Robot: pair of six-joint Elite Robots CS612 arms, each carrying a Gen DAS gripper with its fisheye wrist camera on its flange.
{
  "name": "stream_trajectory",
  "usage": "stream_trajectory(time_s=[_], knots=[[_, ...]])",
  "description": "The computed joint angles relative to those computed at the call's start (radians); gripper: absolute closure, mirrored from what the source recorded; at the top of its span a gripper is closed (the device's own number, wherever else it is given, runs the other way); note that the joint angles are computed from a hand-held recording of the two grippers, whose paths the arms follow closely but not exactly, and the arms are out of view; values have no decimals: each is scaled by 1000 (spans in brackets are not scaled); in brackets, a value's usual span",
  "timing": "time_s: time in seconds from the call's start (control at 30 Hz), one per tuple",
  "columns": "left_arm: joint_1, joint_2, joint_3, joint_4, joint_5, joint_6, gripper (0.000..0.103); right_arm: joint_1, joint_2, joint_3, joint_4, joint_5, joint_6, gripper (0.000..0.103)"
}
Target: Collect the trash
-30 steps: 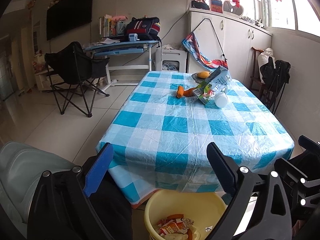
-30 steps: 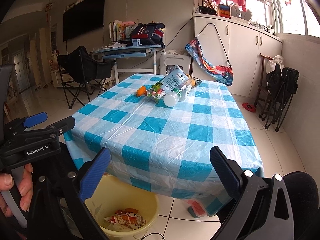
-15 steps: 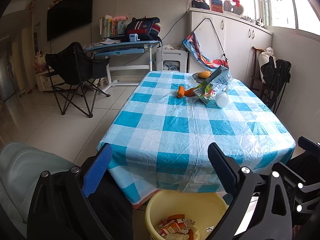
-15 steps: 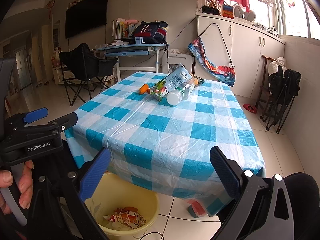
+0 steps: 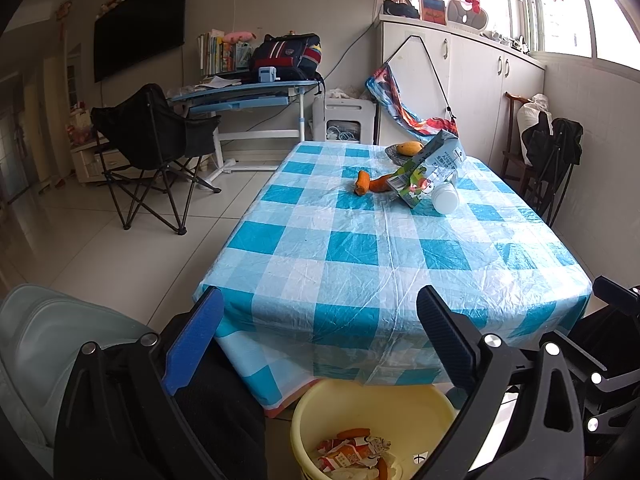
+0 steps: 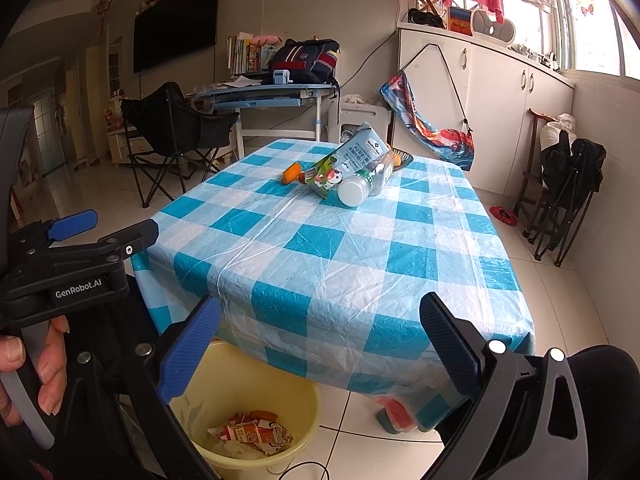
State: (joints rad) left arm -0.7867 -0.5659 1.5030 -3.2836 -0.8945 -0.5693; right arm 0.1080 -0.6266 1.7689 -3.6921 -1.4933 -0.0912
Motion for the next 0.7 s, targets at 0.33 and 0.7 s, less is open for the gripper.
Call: stream_trajectory(time_s=[0.33, 0.7], knots=[[0, 0, -1, 2, 0, -1, 9, 2, 1, -1, 3, 2, 0, 7], [-2, 0, 2, -8, 12, 13, 9, 2, 5, 0, -16, -2, 13, 7]])
